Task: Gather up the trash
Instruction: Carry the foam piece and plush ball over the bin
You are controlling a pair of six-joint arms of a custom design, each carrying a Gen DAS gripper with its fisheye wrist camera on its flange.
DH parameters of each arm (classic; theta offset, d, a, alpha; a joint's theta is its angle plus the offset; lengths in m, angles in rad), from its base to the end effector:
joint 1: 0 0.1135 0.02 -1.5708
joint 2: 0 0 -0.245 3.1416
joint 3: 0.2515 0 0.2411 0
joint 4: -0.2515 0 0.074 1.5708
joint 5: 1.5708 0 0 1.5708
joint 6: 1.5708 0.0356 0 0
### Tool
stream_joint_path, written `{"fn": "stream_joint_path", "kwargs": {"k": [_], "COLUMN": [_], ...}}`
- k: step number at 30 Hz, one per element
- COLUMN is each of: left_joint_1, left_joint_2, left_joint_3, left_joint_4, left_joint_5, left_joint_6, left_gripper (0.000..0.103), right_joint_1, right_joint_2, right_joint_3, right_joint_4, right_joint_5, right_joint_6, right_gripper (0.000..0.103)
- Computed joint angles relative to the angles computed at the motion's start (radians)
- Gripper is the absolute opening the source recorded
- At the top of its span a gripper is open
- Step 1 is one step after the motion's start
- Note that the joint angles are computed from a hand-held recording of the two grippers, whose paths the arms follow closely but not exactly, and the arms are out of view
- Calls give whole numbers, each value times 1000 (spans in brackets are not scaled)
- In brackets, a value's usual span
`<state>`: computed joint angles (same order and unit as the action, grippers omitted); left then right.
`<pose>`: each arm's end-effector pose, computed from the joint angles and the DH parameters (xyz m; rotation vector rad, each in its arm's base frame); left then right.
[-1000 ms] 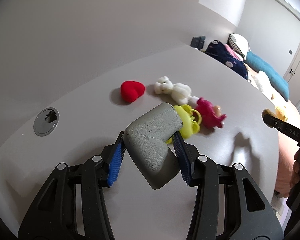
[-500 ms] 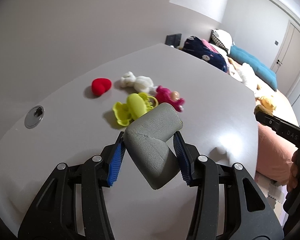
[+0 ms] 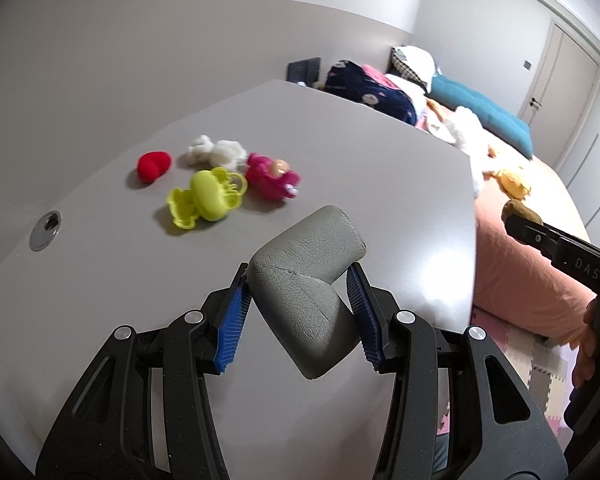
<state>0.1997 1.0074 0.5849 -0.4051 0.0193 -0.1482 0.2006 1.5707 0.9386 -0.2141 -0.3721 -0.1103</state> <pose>0.1970 0.0392 0.1989 -0.4062 2.3635 0.0009 0.3060 0.0754 0.1887 -0.5388 2.3364 0.4906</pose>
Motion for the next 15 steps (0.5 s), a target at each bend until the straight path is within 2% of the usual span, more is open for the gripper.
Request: {"fn": "stream_joint_path", "kwargs": {"k": [8, 15], "left_joint_1": [-163, -334], "left_joint_2": [-1, 57], "left_joint_3": [8, 49], "left_joint_4": [-9, 3], "left_joint_5": [-78, -148], "left_joint_6": [-81, -161], "left_gripper": [48, 48], "right_joint_1": [-92, -198], "right_joint_2": [-61, -92], "right_joint_3": [-55, -75], "right_joint_4": [-14, -37], "right_joint_5": [-40, -80], "right_joint_6": [-44, -90], "right_gripper": [42, 42]}}
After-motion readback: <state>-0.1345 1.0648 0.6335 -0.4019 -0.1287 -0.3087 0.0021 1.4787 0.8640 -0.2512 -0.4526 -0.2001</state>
